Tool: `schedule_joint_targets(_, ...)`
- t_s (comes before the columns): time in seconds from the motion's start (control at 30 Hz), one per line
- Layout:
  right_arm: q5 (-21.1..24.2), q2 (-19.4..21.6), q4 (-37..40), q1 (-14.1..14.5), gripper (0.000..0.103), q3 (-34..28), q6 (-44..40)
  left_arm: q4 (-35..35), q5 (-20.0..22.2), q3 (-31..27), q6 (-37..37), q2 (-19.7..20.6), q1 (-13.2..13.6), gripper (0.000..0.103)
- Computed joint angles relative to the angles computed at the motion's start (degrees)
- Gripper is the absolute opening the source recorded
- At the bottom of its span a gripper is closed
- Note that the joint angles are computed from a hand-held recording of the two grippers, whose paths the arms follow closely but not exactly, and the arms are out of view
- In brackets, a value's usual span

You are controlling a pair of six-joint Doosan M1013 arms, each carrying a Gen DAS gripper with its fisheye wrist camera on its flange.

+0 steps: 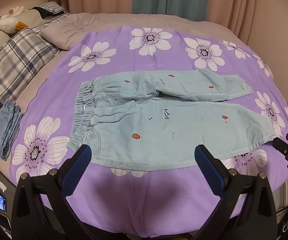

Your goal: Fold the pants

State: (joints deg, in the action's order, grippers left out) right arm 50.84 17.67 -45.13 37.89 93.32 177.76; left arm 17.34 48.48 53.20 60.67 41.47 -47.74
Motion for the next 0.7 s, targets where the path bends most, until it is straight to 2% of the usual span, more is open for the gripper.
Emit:
schedule_joint_targets(0.43,2.0,-0.7,-0.5,0.2,0.103,0.7,3.0,-2.8,-0.6,0.2,3.3,0.1,-0.2,0.103)
schedule_joint_targets(0.7,2.0,-0.9,-0.8,0.3,0.103,0.9,3.7,-3.3,-0.2,0.1,2.8,0.1,-0.1,0.103)
